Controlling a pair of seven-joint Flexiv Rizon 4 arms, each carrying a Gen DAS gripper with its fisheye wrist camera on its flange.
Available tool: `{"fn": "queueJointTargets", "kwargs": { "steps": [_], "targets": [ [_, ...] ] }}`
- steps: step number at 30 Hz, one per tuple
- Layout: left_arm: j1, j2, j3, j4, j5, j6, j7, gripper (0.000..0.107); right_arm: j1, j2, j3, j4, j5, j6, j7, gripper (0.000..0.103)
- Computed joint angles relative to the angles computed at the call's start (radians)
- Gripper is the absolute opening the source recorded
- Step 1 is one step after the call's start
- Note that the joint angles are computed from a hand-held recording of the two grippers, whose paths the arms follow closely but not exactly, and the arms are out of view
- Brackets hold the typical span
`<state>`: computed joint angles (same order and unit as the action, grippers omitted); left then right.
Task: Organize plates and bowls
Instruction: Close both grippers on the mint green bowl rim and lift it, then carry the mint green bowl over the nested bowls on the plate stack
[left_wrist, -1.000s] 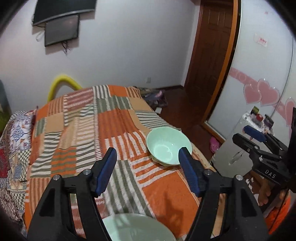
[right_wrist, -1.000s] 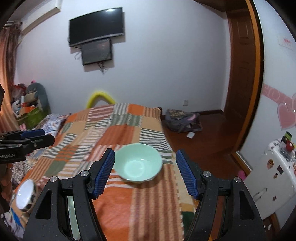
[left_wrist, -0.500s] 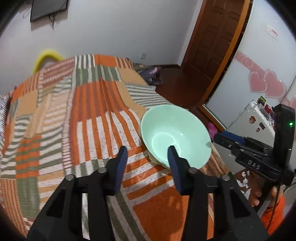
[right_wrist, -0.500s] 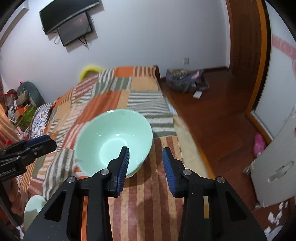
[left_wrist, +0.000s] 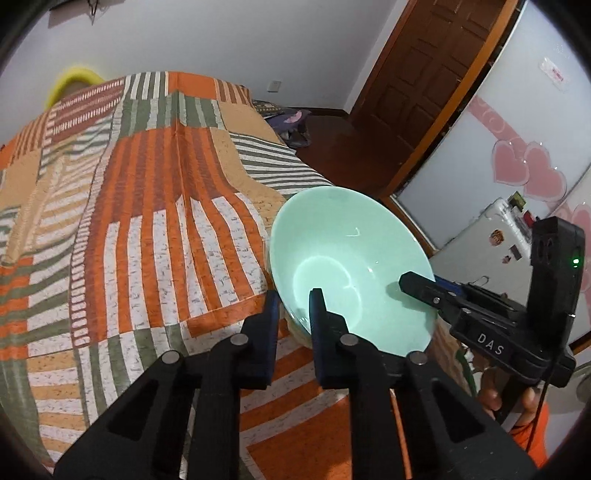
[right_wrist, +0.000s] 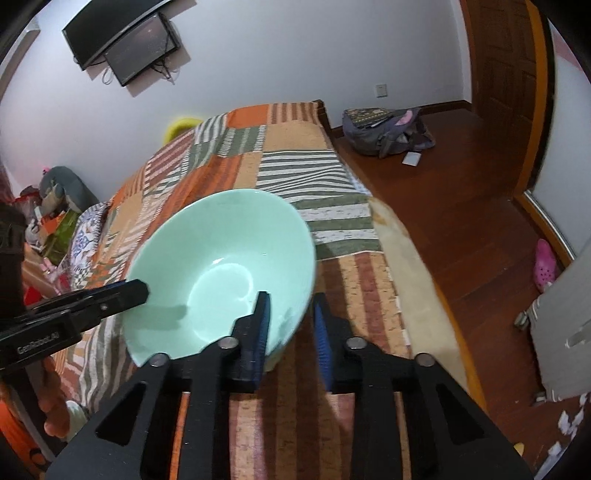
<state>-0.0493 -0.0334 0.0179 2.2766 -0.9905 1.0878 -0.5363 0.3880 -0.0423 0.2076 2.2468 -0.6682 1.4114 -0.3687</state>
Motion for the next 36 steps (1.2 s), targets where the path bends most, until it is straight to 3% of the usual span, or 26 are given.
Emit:
{"fn": "queueJointTargets", "kwargs": {
  "steps": [9,13,19,28,36],
  "targets": [
    [-0.008,0.094,0.028,0.049,0.075,0.011,-0.022,0.015,0.007,0.051,0.033,0.004,0.022,-0.043,-0.011,0.017],
    [-0.029,0.195,0.059,0.097,0.092,0.036,-0.008,0.015,0.009,0.089,0.056,0.002,-0.014,-0.066,0.01,0.017],
    [-0.023,0.367,0.129,0.144,0.2,0.003,-0.051,0.015,0.01,0.156,0.101,-0.01,-0.043,-0.063,0.03,0.017],
    [0.07,0.627,0.249,0.174,0.419,-0.156,-0.14,0.015,0.036,0.209,0.18,-0.064,-0.145,-0.094,0.084,0.017],
    [0.191,0.795,0.379,0.166,0.532,-0.321,-0.117,0.015,0.093,0.156,0.205,-0.135,-0.309,-0.102,0.188,0.018]
  ]
}}
